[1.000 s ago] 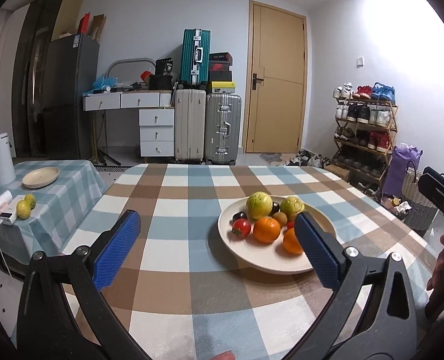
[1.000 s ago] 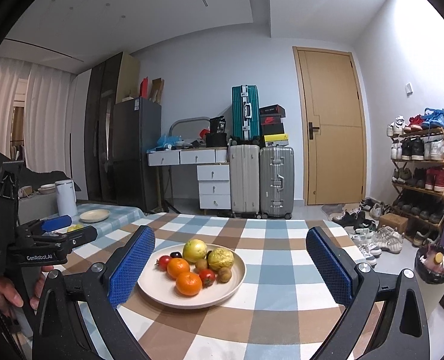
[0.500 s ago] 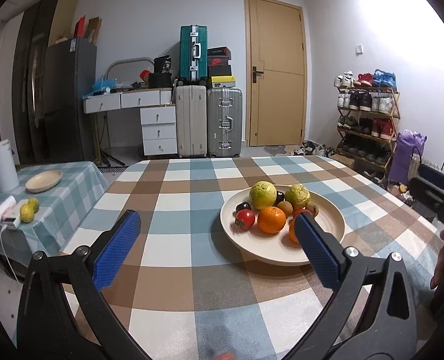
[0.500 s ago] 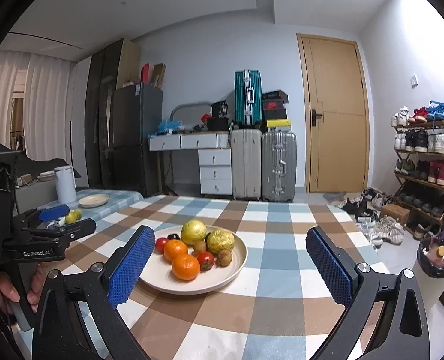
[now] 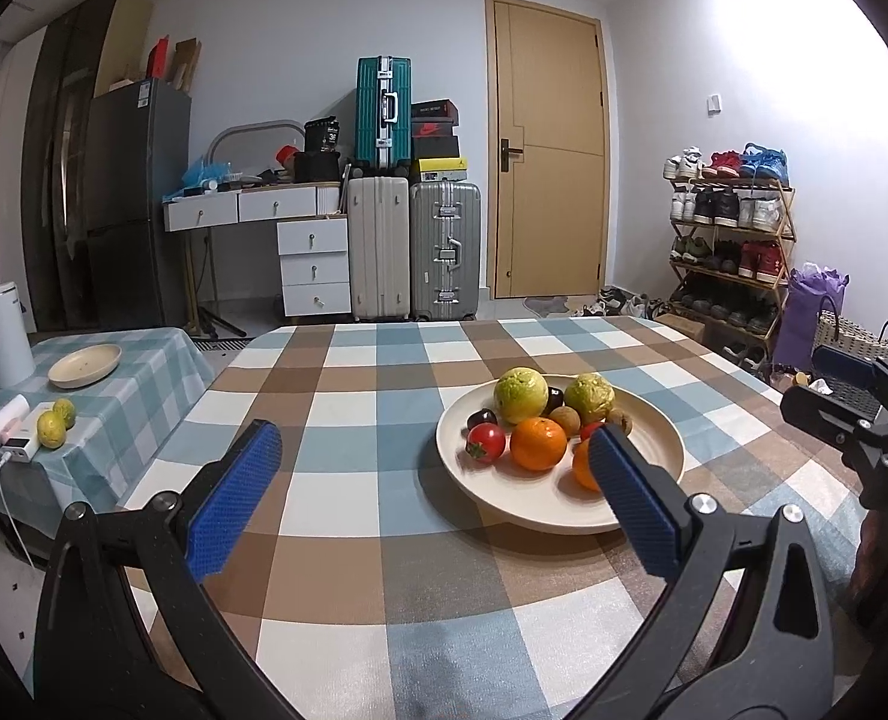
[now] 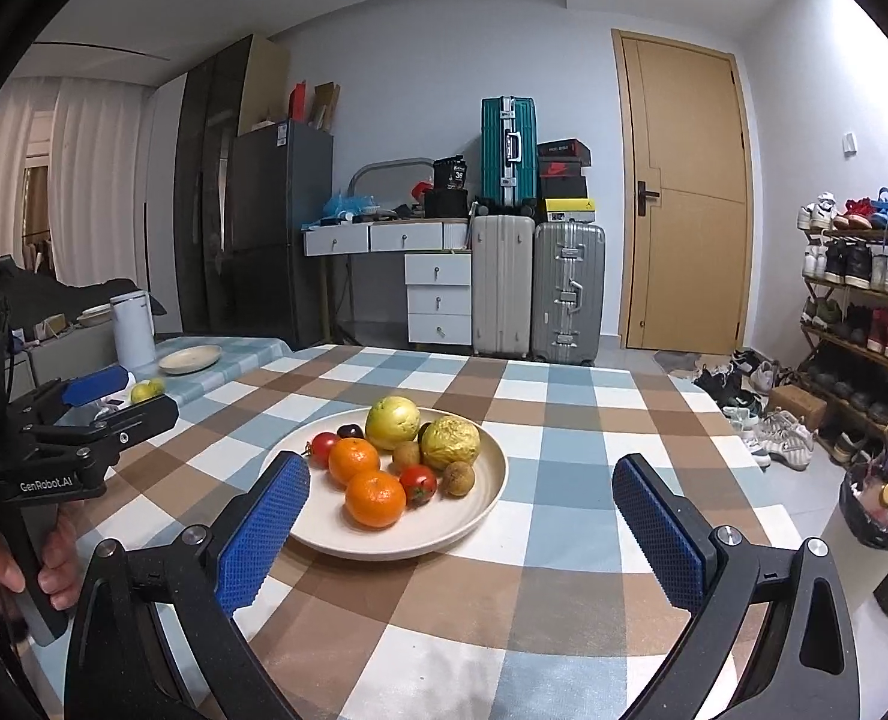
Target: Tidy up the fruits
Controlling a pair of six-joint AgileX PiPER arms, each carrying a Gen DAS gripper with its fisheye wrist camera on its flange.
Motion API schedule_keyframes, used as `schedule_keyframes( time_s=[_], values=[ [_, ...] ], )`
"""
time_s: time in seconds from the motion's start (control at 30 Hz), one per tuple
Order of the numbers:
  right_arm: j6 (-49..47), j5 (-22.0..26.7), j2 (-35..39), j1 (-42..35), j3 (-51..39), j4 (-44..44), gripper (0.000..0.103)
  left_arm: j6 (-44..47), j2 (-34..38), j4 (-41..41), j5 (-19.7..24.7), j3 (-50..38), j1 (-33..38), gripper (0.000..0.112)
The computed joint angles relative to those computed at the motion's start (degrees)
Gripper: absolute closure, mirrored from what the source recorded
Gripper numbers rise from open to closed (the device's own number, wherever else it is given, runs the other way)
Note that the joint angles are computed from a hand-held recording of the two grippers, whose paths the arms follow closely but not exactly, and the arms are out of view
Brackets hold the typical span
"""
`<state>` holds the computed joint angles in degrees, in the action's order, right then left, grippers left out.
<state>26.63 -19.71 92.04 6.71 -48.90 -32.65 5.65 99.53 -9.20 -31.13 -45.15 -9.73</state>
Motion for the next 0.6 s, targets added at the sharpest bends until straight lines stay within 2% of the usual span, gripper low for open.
schedule_keyframes(
  time_s=[0.6],
  values=[
    [0.76, 0.12, -0.17, -0.10, 0.01, -0.89, 0.000, -0.75, 0.05, 0.78, -0.10, 0.20, -0.17, 0.010]
  ],
)
